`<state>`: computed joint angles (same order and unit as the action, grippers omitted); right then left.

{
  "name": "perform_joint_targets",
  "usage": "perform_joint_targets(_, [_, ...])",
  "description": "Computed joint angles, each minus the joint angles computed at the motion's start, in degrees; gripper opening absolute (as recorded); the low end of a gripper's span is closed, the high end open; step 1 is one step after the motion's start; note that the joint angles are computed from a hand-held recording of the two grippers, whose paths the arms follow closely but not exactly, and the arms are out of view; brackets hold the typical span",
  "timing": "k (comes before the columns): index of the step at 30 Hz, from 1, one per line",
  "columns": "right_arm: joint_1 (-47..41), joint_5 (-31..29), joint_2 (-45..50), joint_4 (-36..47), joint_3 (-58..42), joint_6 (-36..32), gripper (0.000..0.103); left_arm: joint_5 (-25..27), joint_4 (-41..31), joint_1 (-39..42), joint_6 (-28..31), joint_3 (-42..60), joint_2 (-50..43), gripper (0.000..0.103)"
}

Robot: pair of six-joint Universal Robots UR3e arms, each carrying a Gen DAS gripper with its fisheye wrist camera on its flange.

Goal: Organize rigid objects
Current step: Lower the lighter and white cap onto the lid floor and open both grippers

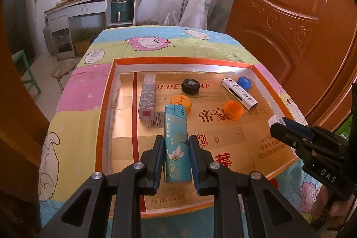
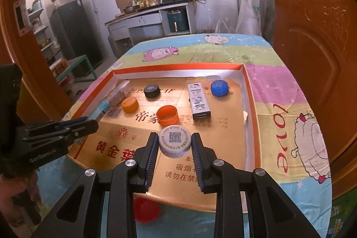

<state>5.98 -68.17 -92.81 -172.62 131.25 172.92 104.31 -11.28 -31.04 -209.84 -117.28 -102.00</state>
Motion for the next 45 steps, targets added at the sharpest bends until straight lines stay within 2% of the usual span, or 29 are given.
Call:
perform_joint_targets(15, [0.1,-0.8,5.2,-0.5,-2.8,0.3,0.031,-1.6,-0.7,1.6,1.1,1.3,-2.4,0.023])
perform_joint_targets(35, [5.1,-10.0,11.2,-0.7,-7.1,0.5,0.031,-2.6,0.6,2.5,1.7,1.0,-3.9,0.023])
perform_joint_targets(40, [5.4,-10.3,11.7,-1.3,-7.2,0.7,0.031,-2.3,1.0,2.4,1.6,0.8,-4.1,0.023])
perform_joint_targets(43, [5.5,-10.4,11.8,-1.5,-7.2,0.5,0.038,-1.8,1.0,2.1,1.3,0.7,-3.9,0.032])
perform_joint_targets(44, [5.5,-10.3,11.7,-1.5,-7.1,0.4,0.039,-1.6,1.0,2.0,1.2,0.5,-3.7,0.041])
perform_joint_targets(45, [5.6,-10.4,11.6,-1.6,-7.0,0.2,0.041,-1.7,1.4,2.1,1.2,0.2,-3.5,0.044])
